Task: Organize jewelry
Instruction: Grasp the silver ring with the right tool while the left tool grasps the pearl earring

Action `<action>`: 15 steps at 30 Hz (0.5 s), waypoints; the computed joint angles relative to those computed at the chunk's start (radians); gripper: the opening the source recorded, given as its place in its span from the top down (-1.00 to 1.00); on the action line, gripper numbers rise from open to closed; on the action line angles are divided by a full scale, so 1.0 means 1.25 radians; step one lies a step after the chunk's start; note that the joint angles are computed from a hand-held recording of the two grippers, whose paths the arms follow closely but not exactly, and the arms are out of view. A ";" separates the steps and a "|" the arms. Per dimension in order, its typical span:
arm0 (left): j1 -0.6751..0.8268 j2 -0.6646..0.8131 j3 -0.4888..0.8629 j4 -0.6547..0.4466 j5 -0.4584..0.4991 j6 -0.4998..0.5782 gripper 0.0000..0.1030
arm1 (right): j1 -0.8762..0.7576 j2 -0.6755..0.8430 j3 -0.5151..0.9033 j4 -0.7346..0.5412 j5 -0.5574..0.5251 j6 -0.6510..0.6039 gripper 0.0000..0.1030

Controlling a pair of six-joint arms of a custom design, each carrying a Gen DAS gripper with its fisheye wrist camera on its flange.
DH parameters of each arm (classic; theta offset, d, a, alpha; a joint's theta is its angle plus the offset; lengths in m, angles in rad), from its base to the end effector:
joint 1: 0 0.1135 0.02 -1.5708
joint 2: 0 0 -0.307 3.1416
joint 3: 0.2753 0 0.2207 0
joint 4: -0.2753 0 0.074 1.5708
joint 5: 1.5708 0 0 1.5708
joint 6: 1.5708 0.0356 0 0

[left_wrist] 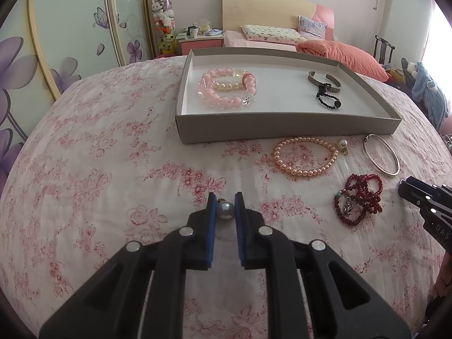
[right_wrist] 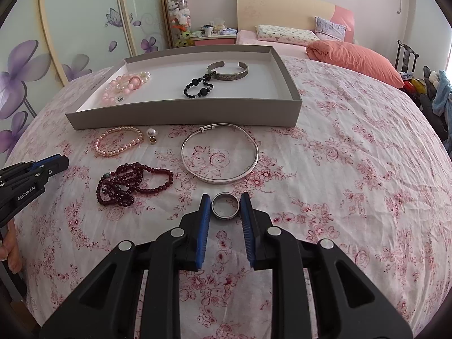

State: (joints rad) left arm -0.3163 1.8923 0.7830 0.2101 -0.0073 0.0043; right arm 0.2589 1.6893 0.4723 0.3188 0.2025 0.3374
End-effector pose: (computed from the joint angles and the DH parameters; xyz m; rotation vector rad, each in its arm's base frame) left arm 0.3170 -0.1035 0.1555 0.3918 2.4429 -0.1253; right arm 0.2474 0.0581 0.1547 0.1825 2.4370 0.0136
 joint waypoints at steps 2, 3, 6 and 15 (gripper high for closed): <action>-0.001 0.000 0.000 0.000 -0.001 0.000 0.72 | 0.000 0.001 0.001 -0.001 0.001 0.000 0.56; 0.000 0.000 0.000 0.000 -0.001 0.000 0.72 | 0.000 -0.001 -0.001 0.001 0.001 0.000 0.56; 0.000 0.000 0.000 0.000 -0.001 0.000 0.72 | 0.009 0.001 0.001 -0.004 0.011 0.001 0.55; 0.000 0.000 0.001 0.000 0.000 0.000 0.72 | 0.015 0.000 0.000 -0.008 0.023 -0.002 0.55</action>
State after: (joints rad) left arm -0.3162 1.8929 0.7836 0.2099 -0.0069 0.0045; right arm 0.2777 1.6891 0.4728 0.3094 0.2307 0.3347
